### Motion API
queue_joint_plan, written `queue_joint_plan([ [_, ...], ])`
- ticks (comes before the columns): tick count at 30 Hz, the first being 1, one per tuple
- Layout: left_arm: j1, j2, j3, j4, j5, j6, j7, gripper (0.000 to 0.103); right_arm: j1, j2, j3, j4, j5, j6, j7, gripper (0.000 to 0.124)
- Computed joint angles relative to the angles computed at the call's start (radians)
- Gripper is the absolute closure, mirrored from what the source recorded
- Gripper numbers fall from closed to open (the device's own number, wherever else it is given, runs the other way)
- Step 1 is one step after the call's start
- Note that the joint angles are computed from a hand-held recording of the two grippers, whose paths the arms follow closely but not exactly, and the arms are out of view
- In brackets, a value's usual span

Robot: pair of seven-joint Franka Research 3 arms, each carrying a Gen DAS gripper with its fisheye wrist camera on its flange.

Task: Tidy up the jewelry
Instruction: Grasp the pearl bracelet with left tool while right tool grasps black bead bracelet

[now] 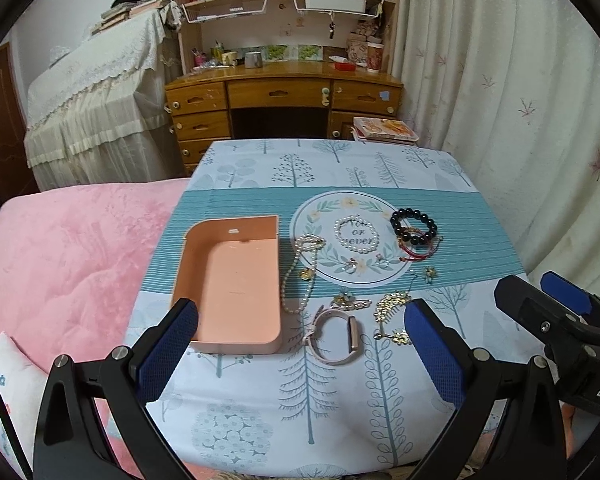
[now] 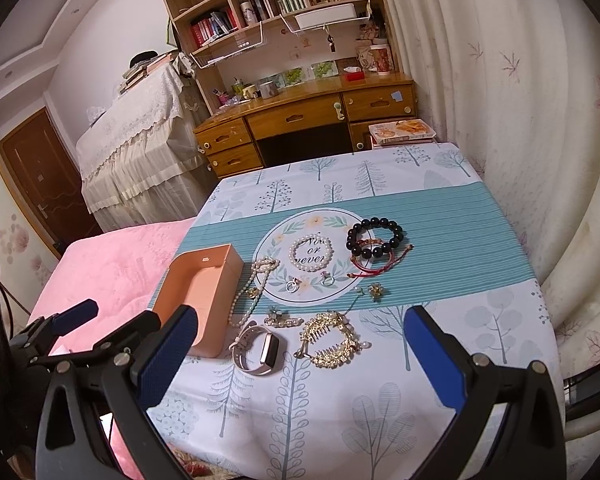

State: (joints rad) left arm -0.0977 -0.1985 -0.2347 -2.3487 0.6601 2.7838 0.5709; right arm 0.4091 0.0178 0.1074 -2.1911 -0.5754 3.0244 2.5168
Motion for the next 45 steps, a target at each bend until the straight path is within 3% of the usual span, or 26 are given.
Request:
queue_joint_plan([
  [5, -0.051, 0.053, 0.057, 0.040, -0.197, 0.020, 0.216, 0.001, 0.006, 0.021, 0.011, 0.014, 0.123, -0.010, -0.124, 0.021],
  [8, -0.086, 0.100, 0.090, 0.102, -0.397, -0.017, 0.455, 0.001, 0.021, 0.045, 0.022, 0.042, 0.252, -0.039, -0.256, 0.021],
  [11, -0.077, 0.150, 0.092, 0.186, -0.511, -0.073, 0.597, 0.001, 0.025, 0.071, 0.041, 0.091, 0.439, -0.086, -0.428, 0.022],
  [15, -0.042, 0.221, 0.083, 0.317, -0.507, -0.128, 0.636, 0.001, 0.021, 0.102, 0.024, 0.200, 0.565, -0.198, -0.541, 0.027],
  [18, -0.031, 0.298, 0.081, 0.434, -0.439, -0.169, 0.616, 0.001, 0.035, 0.152, -0.004, 0.302, 0.549, -0.284, -0.525, 0.030],
  [22, -0.001, 0.443, 0.054, 0.616, -0.545, -0.244, 0.739, 0.001, 0.027, 0.254, -0.021, 0.464, 0.578, -0.421, -0.574, 0.035],
  [27, -0.047, 0.678, 0.077, 0.897, -0.471, -0.399, 0.742, 0.002, 0.009, 0.449, -0.041, 0.736, 0.634, -0.644, -0.629, 0.050],
  [29, -0.047, 0.755, 0.065, 0.984, -0.482, -0.441, 0.758, 0.006, -0.002, 0.529, -0.045, 0.842, 0.661, -0.738, -0.641, 0.059],
  [33, -0.025, 0.916, 0.028, 1.179, -0.570, -0.571, 0.817, 0.032, -0.027, 0.667, -0.053, 1.014, 0.716, -0.876, -0.635, 0.074],
  [35, -0.031, 1.003, 0.027, 1.297, -0.596, -0.653, 0.828, 0.041, -0.043, 0.674, -0.057, 0.999, 0.735, -0.878, -0.647, 0.079],
  [40, -0.049, 1.130, 0.031, 1.463, -0.622, -0.740, 0.845, 0.051, -0.050, 0.725, -0.063, 1.058, 0.746, -0.916, -0.659, 0.080],
  [45, -0.074, 1.230, 0.040, 1.626, -0.631, -0.833, 0.860, 0.064, -0.061, 0.804, -0.067, 1.158, 0.748, -0.960, -0.682, 0.094],
])
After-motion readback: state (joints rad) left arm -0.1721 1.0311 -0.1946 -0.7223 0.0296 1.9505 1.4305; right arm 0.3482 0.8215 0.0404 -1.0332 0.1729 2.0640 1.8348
